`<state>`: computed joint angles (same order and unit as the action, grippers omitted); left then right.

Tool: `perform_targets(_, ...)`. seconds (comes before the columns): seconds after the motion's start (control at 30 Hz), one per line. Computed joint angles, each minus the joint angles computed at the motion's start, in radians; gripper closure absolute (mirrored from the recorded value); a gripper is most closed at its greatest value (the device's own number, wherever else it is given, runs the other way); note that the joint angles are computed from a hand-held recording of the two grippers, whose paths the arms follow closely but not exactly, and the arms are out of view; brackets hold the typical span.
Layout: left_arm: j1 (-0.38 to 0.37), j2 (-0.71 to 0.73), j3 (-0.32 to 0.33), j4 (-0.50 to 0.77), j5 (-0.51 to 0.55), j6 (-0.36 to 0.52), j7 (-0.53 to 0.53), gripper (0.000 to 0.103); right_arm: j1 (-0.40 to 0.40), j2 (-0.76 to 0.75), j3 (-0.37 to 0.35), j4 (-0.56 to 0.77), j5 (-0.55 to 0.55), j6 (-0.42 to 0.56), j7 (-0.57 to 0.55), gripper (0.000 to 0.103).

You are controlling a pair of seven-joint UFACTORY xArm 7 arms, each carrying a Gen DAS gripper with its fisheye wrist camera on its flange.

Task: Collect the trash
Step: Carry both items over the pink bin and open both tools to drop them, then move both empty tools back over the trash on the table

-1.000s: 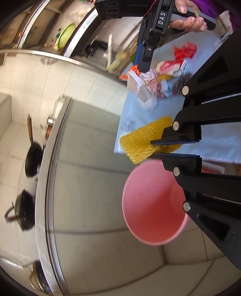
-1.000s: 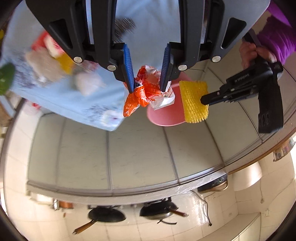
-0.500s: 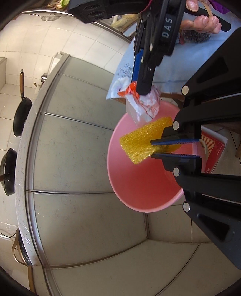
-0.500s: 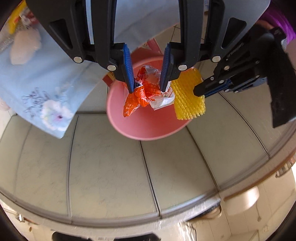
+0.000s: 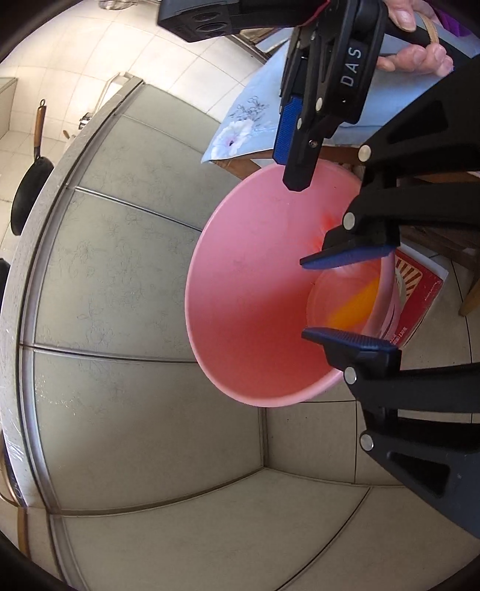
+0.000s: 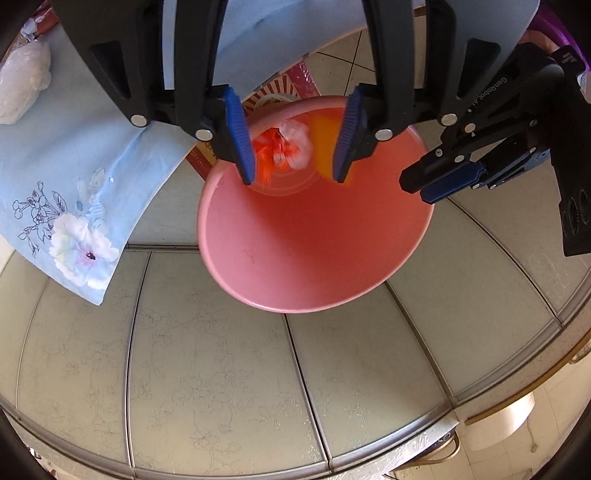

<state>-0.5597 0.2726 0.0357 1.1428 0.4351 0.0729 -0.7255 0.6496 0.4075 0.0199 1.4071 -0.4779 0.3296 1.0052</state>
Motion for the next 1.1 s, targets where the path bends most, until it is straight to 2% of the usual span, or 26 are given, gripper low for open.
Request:
perform_targets(0.13,-0.004,-0.015,0.002,-0.013,0.003,-0.017,0.0,0.071,0.024,-0.032,-0.026,-0.024,-0.045,0.0,0.051,0.058)
perform_targets(0.27,-0.01,-0.041,-0.006,-0.028,0.005,-0.04,0.008,0.071,0.055,-0.11,-0.054,-0.083,-0.184,0.017,0.168,0.058)
perform_targets(0.47,-0.014,-0.103,-0.03,-0.074,0.008,-0.082,0.027,0.071,0.035,-0.254,-0.014,-0.212,-0.333,0.029,0.306,0.058)
perform_targets(0.6,0.023,-0.146,-0.108,-0.107,-0.051,-0.1,0.102,0.07,0.015,-0.361,0.031,-0.284,-0.427,0.083,0.407,0.058)
perform_targets(0.8,0.062,-0.186,-0.231,-0.132,-0.191,-0.107,0.255,0.07,-0.028,-0.546,0.137,-0.412,-0.495,0.227,0.514,0.058)
perform_targets(0.87,0.095,-0.197,-0.301,-0.142,-0.295,-0.109,0.361,0.07,-0.044,-0.617,0.176,-0.467,-0.493,0.279,0.552,0.058)
perform_targets(0.97,0.14,-0.2,-0.404,-0.141,-0.487,-0.1,0.552,0.063,-0.066,-0.716,0.233,-0.539,-0.462,0.362,0.577,0.058)
perform_targets(1.0,0.143,-0.199,-0.423,-0.138,-0.532,-0.094,0.599,0.059,-0.071,-0.745,0.251,-0.56,-0.448,0.385,0.58,0.058)
perform_targets(1.1,0.137,-0.197,-0.462,-0.129,-0.637,-0.08,0.721,0.058,-0.08,-0.845,0.319,-0.628,-0.385,0.498,0.591,0.058)
